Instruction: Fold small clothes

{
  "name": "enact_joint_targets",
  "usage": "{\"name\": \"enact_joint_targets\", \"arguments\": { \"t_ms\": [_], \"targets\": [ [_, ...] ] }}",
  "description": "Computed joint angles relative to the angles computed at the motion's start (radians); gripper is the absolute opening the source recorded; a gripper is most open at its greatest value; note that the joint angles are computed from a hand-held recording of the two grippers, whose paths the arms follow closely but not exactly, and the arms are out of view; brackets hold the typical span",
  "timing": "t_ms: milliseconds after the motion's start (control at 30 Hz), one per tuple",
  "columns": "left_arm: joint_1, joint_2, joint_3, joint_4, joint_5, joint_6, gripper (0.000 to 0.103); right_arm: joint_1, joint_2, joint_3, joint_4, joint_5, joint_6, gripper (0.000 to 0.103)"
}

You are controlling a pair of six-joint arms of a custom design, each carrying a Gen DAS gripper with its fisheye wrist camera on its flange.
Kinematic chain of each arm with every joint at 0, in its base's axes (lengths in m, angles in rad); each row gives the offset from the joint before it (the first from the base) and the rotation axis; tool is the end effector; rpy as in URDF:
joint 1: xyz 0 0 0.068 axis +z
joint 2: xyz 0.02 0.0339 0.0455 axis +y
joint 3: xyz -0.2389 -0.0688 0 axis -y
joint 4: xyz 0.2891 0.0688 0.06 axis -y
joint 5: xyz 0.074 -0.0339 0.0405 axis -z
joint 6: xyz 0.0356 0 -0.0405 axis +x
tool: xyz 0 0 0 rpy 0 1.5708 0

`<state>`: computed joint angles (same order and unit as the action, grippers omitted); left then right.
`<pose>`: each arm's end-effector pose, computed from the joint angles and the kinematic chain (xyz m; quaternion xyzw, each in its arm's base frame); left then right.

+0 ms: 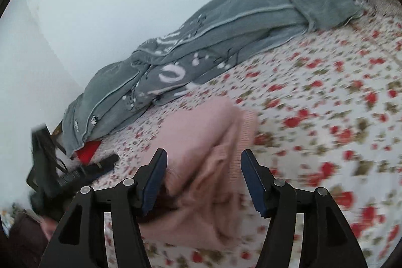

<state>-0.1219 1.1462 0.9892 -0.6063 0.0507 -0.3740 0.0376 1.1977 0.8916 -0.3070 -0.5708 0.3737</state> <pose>0.2933 -0.0377 0.2695 -0.1057 0.9133 -0.1190 0.3750 0.3107 0.0309 0.2462 0.0145 0.8613 0.3349 0.3818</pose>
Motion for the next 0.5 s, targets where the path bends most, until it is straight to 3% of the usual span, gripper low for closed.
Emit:
{"name": "enact_joint_targets", "arguments": {
  "t_ms": [167, 333, 433, 500],
  "targets": [
    [0.059, -0.008, -0.082, 0.082, 0.077, 0.062, 0.057, 0.107, 0.054, 0.065, -0.026, 0.067, 0.038, 0.062],
    [0.051, -0.017, -0.128, 0.140, 0.111, 0.080, 0.058, 0.278, 0.061, 0.091, -0.064, 0.506, 0.015, 0.065],
    [0.056, -0.029, -0.146, 0.156, 0.128, 0.087, 0.058, 0.283, 0.084, 0.104, -0.079, 0.426, -0.030, 0.065],
    [0.065, -0.042, -0.167, 0.174, 0.138, 0.087, 0.058, 0.316, 0.098, 0.107, -0.087, 0.481, -0.044, 0.059]
  ]
}}
